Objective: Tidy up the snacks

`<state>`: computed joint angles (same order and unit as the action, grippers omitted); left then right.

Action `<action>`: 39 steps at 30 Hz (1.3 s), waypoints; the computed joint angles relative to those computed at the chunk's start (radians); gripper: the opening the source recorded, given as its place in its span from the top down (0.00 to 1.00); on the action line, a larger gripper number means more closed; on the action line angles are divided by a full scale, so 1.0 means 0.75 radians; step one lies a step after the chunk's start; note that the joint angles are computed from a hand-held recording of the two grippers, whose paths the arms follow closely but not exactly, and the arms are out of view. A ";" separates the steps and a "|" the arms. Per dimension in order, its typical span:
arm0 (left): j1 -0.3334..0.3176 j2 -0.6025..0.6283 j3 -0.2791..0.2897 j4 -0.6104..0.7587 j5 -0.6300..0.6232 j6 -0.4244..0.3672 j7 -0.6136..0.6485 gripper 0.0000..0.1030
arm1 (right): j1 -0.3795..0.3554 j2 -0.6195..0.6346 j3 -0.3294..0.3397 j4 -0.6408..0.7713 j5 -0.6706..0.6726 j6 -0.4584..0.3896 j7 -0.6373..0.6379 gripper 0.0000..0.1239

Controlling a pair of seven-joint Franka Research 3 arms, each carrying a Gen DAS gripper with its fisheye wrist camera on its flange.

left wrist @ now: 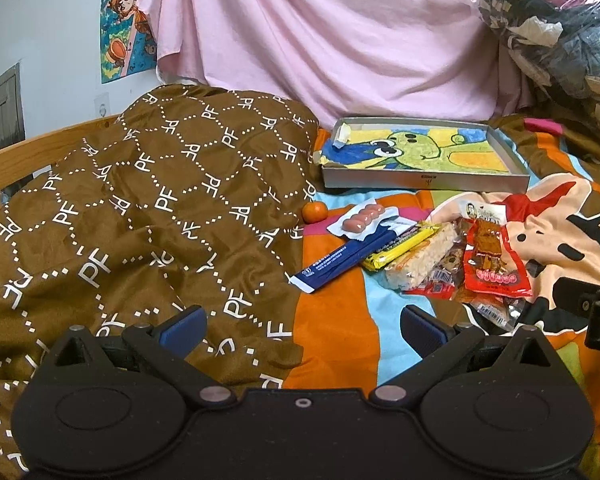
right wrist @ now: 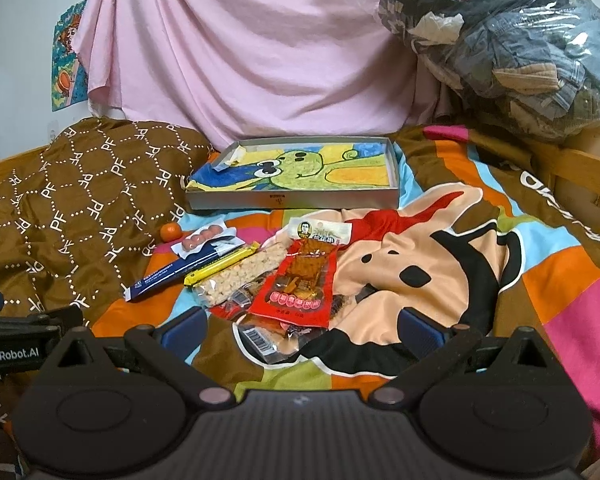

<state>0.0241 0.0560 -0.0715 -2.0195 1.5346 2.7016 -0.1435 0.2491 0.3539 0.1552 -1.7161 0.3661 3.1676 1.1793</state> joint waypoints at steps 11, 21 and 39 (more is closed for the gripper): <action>-0.007 0.021 0.001 0.017 -0.119 -0.006 0.124 0.01 | 0.079 0.011 -0.111 0.038 -0.065 -0.093 0.111 0.17; -0.022 0.033 0.005 0.036 -0.202 -0.042 0.207 0.01 | 0.081 0.016 -0.121 0.054 -0.112 -0.135 0.165 0.17; -0.038 0.091 0.007 0.147 -0.594 -0.139 0.535 0.01 | -0.052 0.074 0.035 0.181 0.032 -0.229 0.002 0.17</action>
